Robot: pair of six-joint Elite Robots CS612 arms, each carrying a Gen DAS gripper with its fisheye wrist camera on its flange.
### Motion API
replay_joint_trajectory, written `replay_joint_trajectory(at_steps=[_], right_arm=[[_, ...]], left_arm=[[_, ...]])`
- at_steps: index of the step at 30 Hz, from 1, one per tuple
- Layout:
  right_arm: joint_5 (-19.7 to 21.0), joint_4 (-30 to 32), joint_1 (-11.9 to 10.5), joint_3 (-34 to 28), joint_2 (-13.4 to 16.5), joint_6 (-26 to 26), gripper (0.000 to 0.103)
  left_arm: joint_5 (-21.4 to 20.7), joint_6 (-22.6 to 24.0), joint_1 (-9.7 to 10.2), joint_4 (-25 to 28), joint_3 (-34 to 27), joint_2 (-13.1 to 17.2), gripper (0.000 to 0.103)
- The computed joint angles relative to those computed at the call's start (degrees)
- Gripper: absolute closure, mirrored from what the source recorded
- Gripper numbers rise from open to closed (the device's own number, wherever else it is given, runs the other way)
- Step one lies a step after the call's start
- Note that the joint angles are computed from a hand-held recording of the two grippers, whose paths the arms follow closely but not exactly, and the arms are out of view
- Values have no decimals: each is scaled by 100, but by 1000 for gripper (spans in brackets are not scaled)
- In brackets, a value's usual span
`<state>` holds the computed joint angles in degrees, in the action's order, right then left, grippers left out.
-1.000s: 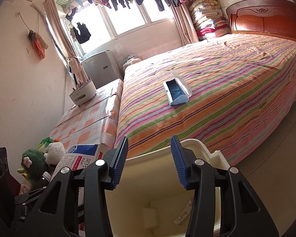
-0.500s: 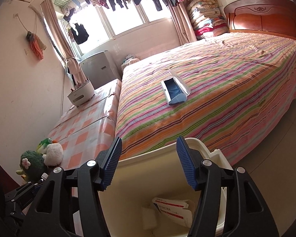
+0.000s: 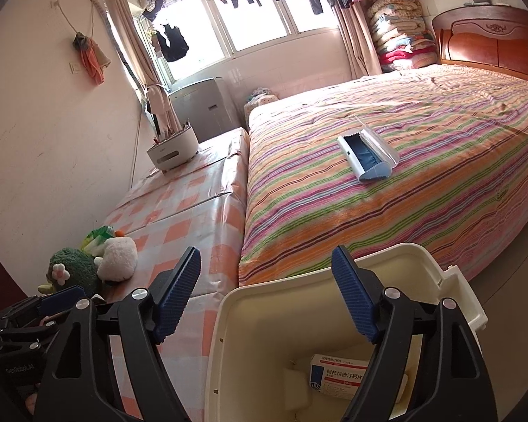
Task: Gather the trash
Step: 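Reach right gripper to the green plush toy and grasp it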
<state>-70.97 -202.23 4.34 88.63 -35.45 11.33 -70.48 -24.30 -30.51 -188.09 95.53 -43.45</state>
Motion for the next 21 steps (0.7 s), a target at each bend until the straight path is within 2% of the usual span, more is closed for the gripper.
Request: replay_joint_trajectory(at_steps=[13, 21], right_arm=[[553, 359, 359, -365, 100, -348, 17], [877, 832, 615, -641, 176, -810, 16]], left_arm=[[781, -703, 359, -185, 551, -406, 27], [1378, -1087, 602, 64, 850, -596, 27]])
